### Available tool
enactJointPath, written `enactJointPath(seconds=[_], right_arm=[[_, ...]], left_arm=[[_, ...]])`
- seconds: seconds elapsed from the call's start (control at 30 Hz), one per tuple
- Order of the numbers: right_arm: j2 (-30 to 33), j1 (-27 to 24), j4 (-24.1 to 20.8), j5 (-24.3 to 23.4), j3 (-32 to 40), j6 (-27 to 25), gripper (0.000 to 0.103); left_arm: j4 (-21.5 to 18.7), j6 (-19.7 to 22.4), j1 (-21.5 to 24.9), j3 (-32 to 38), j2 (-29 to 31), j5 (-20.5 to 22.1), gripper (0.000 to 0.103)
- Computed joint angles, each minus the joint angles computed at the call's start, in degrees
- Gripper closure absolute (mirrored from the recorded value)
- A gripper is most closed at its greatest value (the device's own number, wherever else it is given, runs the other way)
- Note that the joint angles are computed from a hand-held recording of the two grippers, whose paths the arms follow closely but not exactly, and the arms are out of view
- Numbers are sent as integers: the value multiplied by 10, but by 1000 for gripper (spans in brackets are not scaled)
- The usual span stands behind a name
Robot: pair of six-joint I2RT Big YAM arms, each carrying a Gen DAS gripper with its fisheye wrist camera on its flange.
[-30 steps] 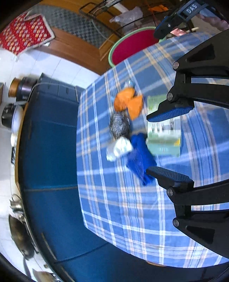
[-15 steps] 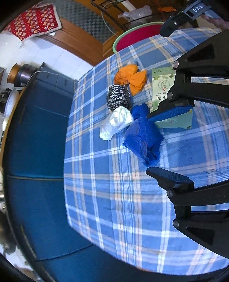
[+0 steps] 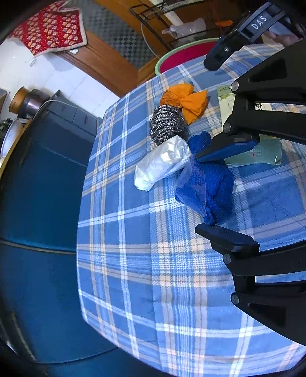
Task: Collect trash
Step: 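Grasp the blue mesh cloth with the left tool while the right tool grasps the orange bag, then carry the blue mesh cloth and orange bag over the red bin with both tools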
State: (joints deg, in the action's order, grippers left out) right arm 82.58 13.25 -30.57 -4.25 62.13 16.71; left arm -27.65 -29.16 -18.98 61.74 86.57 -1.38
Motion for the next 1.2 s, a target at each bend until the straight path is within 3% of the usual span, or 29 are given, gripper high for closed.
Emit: enactJointPath(seconds=[0.17, 0.5, 0.6, 0.87, 0.97, 1.2], right_arm=[[31, 12, -6, 3, 28, -13, 48], [85, 19, -24, -17, 65, -26, 49], [88, 25, -16, 2, 65, -44, 55], [91, 35, -14, 33, 66, -82, 83], [91, 37, -18, 21, 66, -90, 92], [61, 34, -10, -5, 46, -97, 97]], left_arm=[[6, 3, -3, -2, 5, 14, 61], [15, 5, -13, -4, -2, -15, 81], [10, -1, -13, -7, -13, -36, 83], [-8, -18, -11, -15, -48, -70, 84], [-13, -17, -15, -18, -63, -91, 84], [-16, -25, -19, -28, -93, -112, 84]])
